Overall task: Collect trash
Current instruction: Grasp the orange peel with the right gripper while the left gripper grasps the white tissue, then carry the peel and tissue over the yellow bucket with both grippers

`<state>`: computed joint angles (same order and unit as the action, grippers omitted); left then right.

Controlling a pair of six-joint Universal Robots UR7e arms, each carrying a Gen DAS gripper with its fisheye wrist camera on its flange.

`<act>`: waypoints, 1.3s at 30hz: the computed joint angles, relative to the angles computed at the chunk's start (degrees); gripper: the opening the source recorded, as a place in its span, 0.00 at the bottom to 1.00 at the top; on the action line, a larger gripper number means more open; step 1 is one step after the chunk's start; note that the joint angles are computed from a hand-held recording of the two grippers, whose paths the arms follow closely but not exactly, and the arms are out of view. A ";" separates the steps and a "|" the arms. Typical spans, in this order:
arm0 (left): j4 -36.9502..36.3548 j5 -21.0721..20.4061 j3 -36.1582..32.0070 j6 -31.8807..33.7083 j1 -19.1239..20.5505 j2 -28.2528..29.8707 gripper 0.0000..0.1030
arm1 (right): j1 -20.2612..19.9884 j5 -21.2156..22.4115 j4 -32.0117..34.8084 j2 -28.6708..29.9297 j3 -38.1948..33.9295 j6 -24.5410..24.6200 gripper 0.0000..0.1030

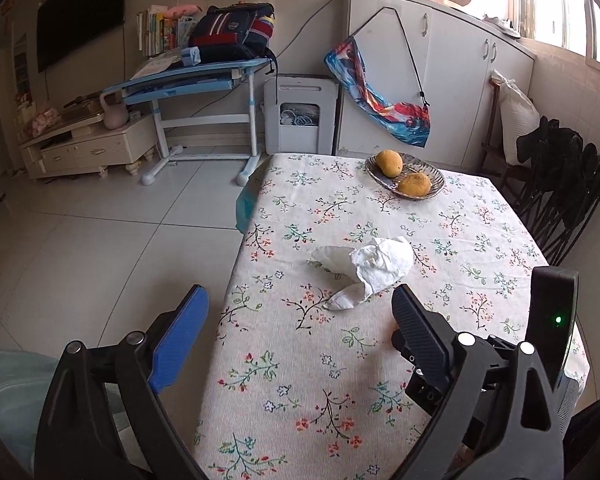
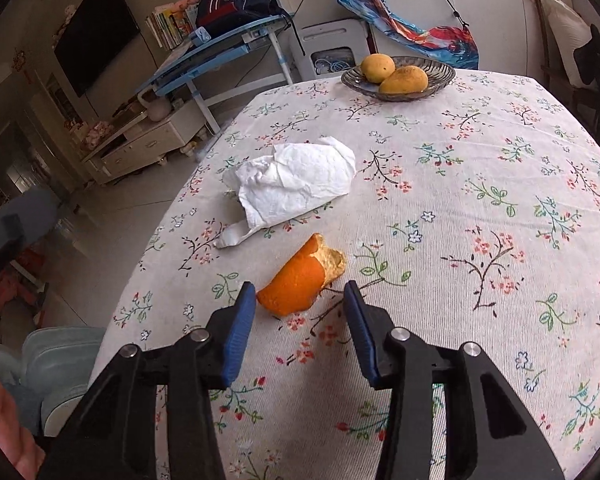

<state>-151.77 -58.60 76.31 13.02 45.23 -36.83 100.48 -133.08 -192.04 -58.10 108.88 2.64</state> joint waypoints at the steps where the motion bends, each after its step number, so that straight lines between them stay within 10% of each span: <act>1: 1.32 -0.67 -1.56 0.34 0.19 0.99 0.87 | 0.00 -0.68 0.31 0.12 -0.31 -0.87 0.32; 10: 12.03 -5.37 -14.68 4.01 1.05 10.91 0.87 | -0.30 -0.81 6.12 -5.89 3.62 -8.32 0.16; 20: 19.34 -2.14 -24.36 5.93 0.90 20.06 0.87 | -2.80 1.62 8.60 -16.21 11.92 -4.06 0.15; 27: 23.47 -4.10 -25.65 3.48 0.77 20.69 0.14 | -3.54 3.92 7.53 -17.14 12.68 -3.15 0.15; 39: 11.15 -6.58 -3.78 -2.95 -1.64 5.22 0.10 | 0.03 5.58 -5.95 -16.14 16.57 -7.65 0.15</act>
